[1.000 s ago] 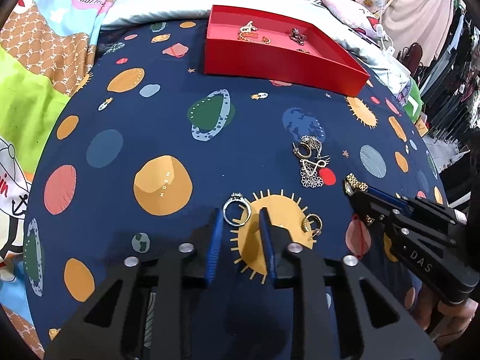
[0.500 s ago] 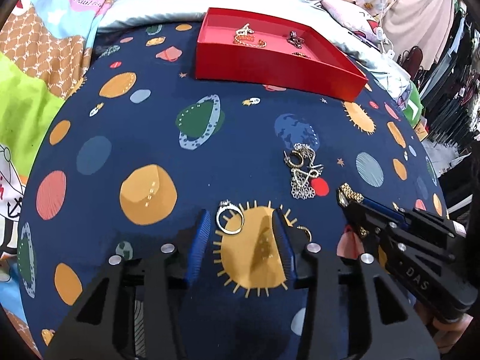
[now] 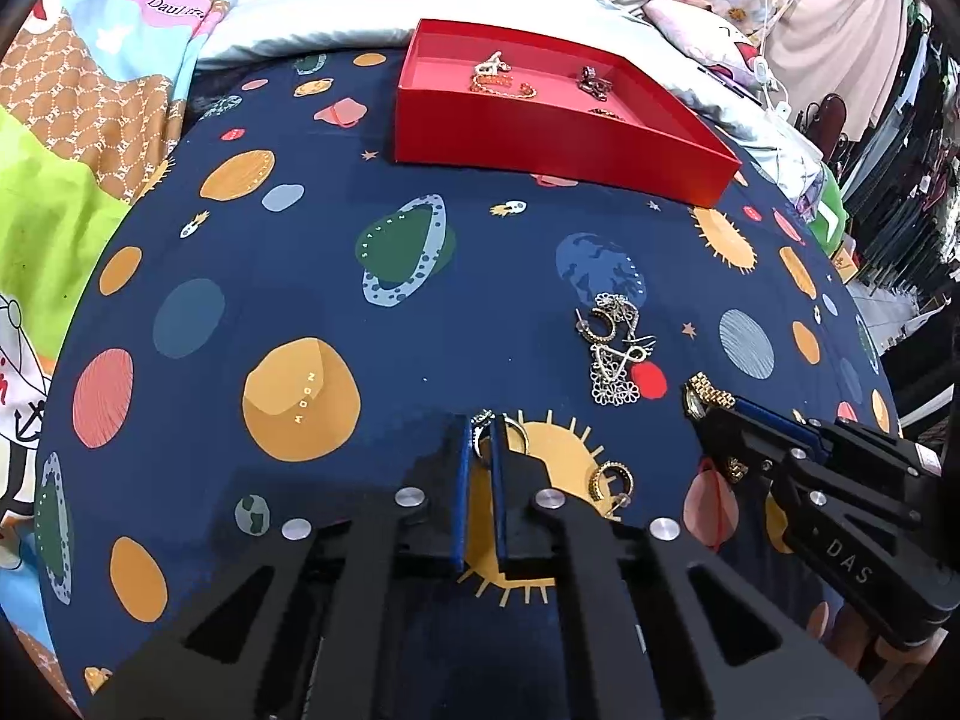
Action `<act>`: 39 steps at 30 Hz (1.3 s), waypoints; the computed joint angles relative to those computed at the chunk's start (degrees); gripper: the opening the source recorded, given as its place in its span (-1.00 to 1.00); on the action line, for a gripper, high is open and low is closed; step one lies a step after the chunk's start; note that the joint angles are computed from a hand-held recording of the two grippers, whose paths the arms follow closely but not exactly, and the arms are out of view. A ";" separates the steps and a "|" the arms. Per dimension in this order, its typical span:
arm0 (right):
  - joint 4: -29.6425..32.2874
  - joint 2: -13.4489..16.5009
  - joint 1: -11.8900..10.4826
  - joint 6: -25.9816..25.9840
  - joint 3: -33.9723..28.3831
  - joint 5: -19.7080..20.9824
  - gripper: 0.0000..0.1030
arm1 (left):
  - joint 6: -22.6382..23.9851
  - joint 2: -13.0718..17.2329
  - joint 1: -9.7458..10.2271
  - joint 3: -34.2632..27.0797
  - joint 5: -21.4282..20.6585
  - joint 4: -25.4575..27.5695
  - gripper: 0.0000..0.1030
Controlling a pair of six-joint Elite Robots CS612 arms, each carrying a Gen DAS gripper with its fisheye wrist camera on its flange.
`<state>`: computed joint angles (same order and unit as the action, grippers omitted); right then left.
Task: Organize jewelry
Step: 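Grasp the silver ring with the left tool while the right tool holds the gold watch, then carry the ring and watch into the red tray and open both tools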
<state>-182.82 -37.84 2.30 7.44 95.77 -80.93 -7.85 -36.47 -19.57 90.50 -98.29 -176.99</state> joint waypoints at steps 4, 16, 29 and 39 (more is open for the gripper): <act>-0.42 -0.08 -0.08 0.47 0.13 0.07 -0.78 | 0.21 -0.13 -0.01 0.15 -0.65 0.14 -0.94; -3.37 -0.96 -0.46 1.62 1.24 -0.43 -0.79 | 0.52 -1.44 -0.06 1.59 -2.68 -1.14 -0.95; -6.77 -3.13 -1.16 1.88 2.26 -1.13 -0.79 | 0.09 -3.14 0.57 0.63 -3.22 -2.55 -0.94; -8.65 -4.42 -2.50 -0.06 -0.69 -1.86 -0.79 | 2.41 -2.65 1.06 -4.67 -2.56 -2.61 -0.94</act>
